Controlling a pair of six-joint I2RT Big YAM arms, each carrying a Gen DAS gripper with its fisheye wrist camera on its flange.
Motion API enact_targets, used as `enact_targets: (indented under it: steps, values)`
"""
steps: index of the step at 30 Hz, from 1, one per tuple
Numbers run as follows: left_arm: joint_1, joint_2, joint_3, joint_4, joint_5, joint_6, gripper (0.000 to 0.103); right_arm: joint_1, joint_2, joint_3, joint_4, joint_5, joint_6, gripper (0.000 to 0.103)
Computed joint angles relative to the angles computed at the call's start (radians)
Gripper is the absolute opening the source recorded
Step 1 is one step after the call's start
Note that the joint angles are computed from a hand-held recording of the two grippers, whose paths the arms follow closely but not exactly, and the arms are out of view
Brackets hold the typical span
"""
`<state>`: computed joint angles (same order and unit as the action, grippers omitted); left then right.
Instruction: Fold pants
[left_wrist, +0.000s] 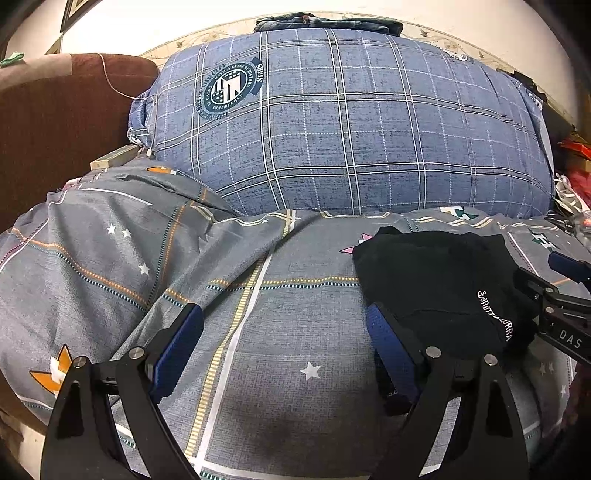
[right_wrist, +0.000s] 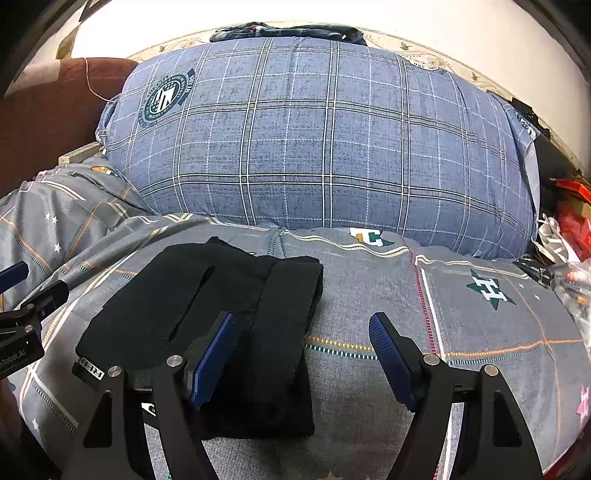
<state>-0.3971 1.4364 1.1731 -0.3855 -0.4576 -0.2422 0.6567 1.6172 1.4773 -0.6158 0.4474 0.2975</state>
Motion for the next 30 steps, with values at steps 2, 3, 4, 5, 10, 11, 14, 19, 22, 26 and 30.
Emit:
enact_targets:
  steps: [2, 3, 4, 5, 10, 11, 14, 19, 22, 26, 30]
  values:
    - [0.002, 0.005, 0.006, -0.011, 0.013, -0.004, 0.091, 0.001, 0.0, 0.0, 0.001, 0.001, 0.0, 0.076]
    - [0.003, 0.006, 0.008, -0.016, 0.016, -0.006, 0.091, 0.002, 0.0, 0.0, 0.002, 0.002, -0.001, 0.076]
    - [0.003, 0.007, 0.009, -0.019, 0.018, -0.007, 0.091, 0.002, -0.001, -0.001, 0.004, 0.002, -0.002, 0.076]
    - [0.003, 0.007, 0.009, -0.02, 0.017, -0.009, 0.091, 0.003, -0.001, -0.001, 0.005, 0.003, -0.002, 0.076]
    - [0.004, 0.003, 0.007, -0.015, 0.013, -0.011, 0.091, 0.005, 0.001, -0.001, 0.005, 0.002, -0.001, 0.076]
    - [0.005, 0.004, 0.007, -0.016, 0.015, -0.013, 0.091, 0.005, 0.001, 0.0, 0.004, 0.003, -0.001, 0.076]
    - [0.007, 0.003, 0.007, -0.018, 0.018, -0.016, 0.091, 0.006, 0.002, 0.0, 0.004, 0.003, -0.001, 0.076]
    - [0.009, -0.001, 0.002, -0.011, 0.028, -0.017, 0.091, 0.007, 0.005, 0.003, 0.0, -0.001, 0.0, 0.076]
    - [0.009, -0.009, -0.006, 0.005, 0.038, -0.018, 0.091, 0.007, 0.005, 0.002, 0.004, 0.0, -0.002, 0.076]
    - [0.006, -0.003, 0.002, -0.007, 0.037, -0.016, 0.091, 0.007, 0.004, 0.0, 0.006, 0.0, -0.001, 0.076]
    - [0.004, -0.001, 0.002, -0.008, 0.04, -0.009, 0.091, 0.006, 0.004, -0.001, 0.009, -0.001, -0.003, 0.076]
